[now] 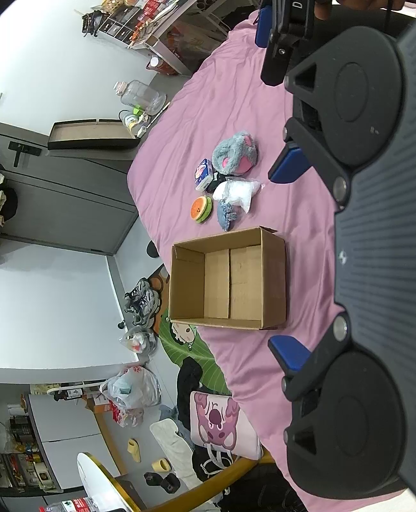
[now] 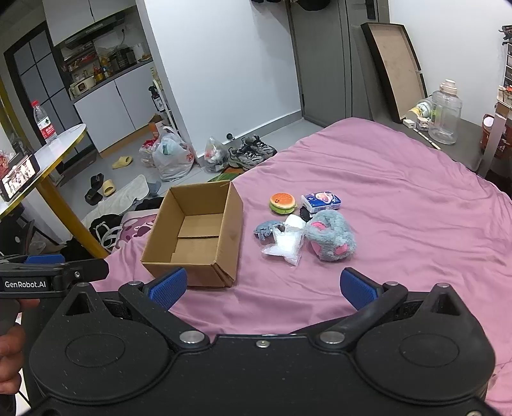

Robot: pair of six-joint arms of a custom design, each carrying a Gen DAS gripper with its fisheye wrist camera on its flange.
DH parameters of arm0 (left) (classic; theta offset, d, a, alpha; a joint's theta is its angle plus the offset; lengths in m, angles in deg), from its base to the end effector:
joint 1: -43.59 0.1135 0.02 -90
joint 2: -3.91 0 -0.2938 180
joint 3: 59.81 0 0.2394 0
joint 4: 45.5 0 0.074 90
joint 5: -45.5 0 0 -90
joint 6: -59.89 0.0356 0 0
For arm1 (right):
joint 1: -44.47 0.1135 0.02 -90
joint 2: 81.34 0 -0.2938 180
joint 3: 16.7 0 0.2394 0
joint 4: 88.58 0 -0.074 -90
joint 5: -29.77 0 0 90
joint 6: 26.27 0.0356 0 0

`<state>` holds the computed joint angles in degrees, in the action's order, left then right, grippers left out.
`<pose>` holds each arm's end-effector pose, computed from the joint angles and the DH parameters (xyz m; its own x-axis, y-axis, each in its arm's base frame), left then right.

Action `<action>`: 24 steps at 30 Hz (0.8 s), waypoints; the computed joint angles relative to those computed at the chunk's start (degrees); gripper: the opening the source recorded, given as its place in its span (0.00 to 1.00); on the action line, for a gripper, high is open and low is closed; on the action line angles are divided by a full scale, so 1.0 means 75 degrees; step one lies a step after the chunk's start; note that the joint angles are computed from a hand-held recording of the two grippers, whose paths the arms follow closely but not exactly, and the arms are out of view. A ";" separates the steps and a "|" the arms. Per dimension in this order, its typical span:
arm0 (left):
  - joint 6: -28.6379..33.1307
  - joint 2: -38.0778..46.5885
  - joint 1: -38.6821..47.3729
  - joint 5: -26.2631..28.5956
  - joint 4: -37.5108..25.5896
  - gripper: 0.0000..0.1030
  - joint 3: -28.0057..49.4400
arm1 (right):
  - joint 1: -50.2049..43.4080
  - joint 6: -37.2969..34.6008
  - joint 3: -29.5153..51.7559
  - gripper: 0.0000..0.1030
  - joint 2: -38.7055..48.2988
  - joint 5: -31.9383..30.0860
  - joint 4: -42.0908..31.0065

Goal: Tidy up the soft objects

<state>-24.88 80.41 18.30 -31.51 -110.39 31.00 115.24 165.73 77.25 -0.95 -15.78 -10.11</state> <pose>0.2248 -0.1151 0.3744 -0.6459 0.4034 -0.6482 0.6067 0.7865 -0.1150 0.0918 0.1874 0.3600 -0.5829 0.4491 -0.6772 0.4604 0.8692 0.1802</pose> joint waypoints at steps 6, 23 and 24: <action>-0.0085 -0.0001 -0.0134 -0.0068 0.0040 0.98 -0.0063 | 0.0005 -0.0034 -0.0084 1.00 -0.0078 -0.0023 0.0023; -0.0271 0.0104 -0.0301 -0.0243 0.0235 0.98 -0.0044 | -0.0116 -0.0357 -0.0428 1.00 -0.0370 -0.0060 0.0433; -0.0267 0.0113 -0.0304 -0.0234 0.0262 0.98 -0.0038 | -0.0150 -0.0416 -0.0443 1.00 -0.0391 -0.0066 0.0477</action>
